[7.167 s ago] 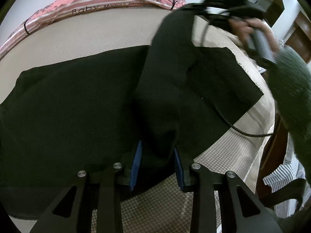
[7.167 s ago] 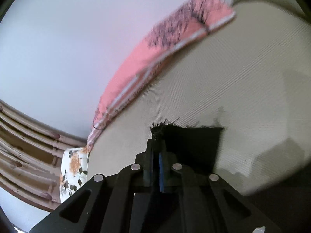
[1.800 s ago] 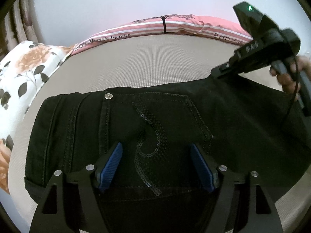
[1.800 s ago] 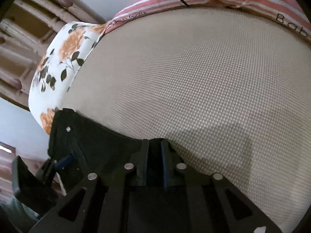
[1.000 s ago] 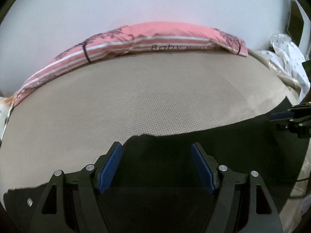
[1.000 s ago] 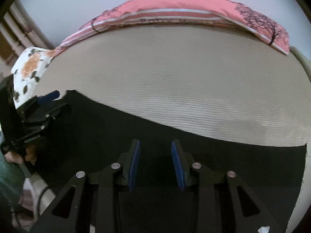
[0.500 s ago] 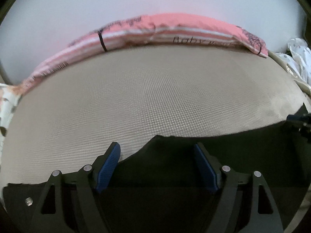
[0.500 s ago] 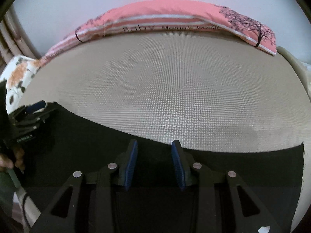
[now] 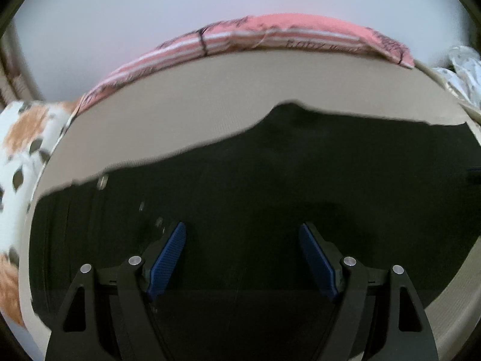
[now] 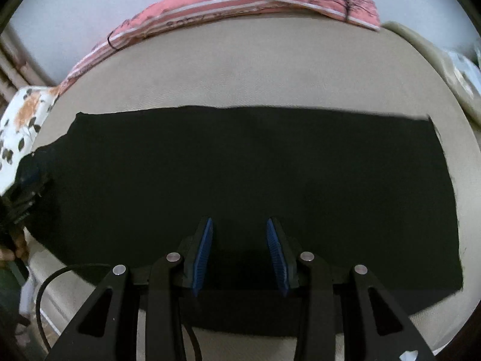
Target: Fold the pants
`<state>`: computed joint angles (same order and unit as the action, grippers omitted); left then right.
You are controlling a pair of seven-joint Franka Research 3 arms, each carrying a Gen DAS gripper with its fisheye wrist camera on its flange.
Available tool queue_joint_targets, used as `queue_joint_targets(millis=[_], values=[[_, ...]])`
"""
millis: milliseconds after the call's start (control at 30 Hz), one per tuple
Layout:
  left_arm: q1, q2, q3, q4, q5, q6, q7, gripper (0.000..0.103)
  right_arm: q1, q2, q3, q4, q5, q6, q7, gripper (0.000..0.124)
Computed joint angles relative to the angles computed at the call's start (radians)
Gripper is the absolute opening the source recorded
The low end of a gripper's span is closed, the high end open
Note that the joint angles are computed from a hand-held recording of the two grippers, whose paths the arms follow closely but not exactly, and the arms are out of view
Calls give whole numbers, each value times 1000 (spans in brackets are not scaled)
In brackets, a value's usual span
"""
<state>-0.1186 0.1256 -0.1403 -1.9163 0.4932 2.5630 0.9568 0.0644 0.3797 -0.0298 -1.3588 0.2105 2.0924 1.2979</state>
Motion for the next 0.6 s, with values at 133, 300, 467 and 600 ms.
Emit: queue_joint_targets(millis=[133, 300, 467, 600], values=[[-2, -44, 8, -74, 76, 40, -86, 78, -25, -41, -13, -51, 6, -7, -13, 36], [-2, -49, 3, -81, 118, 30, -134, 82, -34, -71, -32, -76, -35, -21, -6, 45], [4, -56, 0, -91, 117, 38, -143, 85, -105, -72, -26, -41, 87, -50, -56, 47], [-1, -55, -4, -73, 127, -9, -158, 85, -250, 31, -7, 140, 356, -218, -113, 55]])
